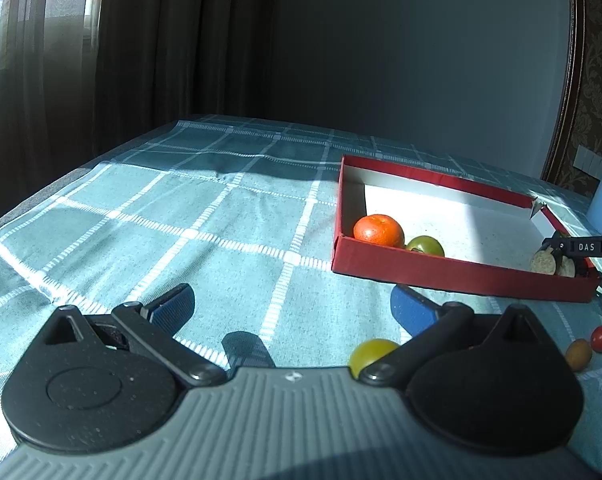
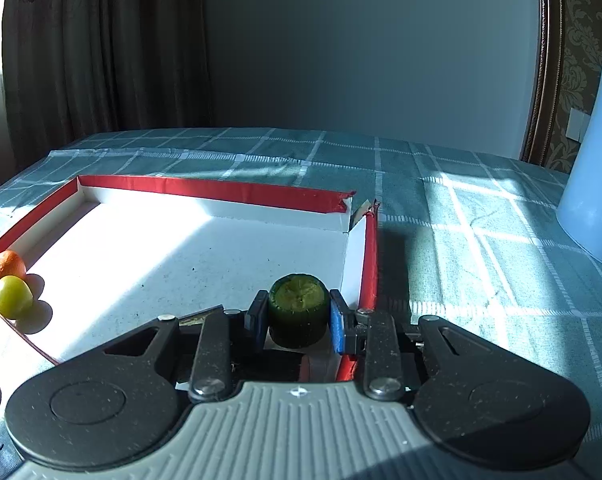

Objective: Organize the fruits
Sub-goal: 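Carry the cucumber slice into the red box and open the right gripper, then move the left gripper to the yellow tomato and close on it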

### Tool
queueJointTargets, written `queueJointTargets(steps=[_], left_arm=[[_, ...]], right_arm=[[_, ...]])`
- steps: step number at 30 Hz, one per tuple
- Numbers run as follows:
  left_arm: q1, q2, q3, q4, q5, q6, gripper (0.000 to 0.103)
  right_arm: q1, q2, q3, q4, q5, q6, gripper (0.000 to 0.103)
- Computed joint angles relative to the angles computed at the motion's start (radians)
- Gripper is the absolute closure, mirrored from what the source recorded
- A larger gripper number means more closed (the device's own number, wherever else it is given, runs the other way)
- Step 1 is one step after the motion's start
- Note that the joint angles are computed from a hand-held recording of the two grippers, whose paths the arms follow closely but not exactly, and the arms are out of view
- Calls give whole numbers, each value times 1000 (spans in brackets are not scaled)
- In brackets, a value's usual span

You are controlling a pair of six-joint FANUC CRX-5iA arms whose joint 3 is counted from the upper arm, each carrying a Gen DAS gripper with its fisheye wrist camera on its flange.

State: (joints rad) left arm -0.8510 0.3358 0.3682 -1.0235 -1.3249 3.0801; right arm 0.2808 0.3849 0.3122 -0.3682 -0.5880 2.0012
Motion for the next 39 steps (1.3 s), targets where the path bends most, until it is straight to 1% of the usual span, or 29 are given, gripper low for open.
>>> queueJointTargets(steps=[6, 13, 16, 18, 19, 20, 22, 23, 25, 28, 30, 32, 33, 35, 39], left_arm=[[3, 1, 0, 6, 0, -5, 0], [4, -1, -2, 10, 0, -3, 0], [3, -3, -6, 6, 0, 4, 0], [2, -5, -8, 4, 2, 9, 0], [2, -5, -8, 5, 1, 8, 0], [2, -5, -8, 5, 1, 8, 0], [0, -5, -7, 1, -2, 10, 0], [0, -6, -8, 0, -2, 11, 0], [0, -4, -6, 1, -4, 10, 0], [-2, -4, -4, -3, -8, 14, 0], [-1, -2, -1, -1, -12, 12, 0], [-4, -2, -1, -7, -15, 18, 0], [-5, -2, -1, -10, -16, 20, 0], [-7, -2, -1, -13, -17, 20, 0], [-5, 5, 9, -7, -24, 3, 0]], right_arm=[[22, 9, -18, 67, 53, -41, 73], [12, 19, 6, 44, 24, -22, 72], [-1, 23, 25, 7, -5, 0, 72], [-33, 25, 59, -87, -60, 35, 71], [-49, 25, 74, -134, -87, 53, 62], [-70, 21, 84, -188, -111, 74, 47], [-103, 1, 79, -282, -123, 119, 39], [-113, -14, 66, -308, -115, 127, 35], [-131, -49, 31, -343, -87, 141, 32], [-170, -100, -23, -407, -77, 168, 32], [-182, -143, -80, -409, -54, 186, 31], [-186, -182, -138, -396, -25, 200, 25], [-195, -203, -169, -406, -16, 220, 25], [-226, -227, -207, -455, -25, 261, 24], [-261, -250, -246, -512, -30, 295, 23]])
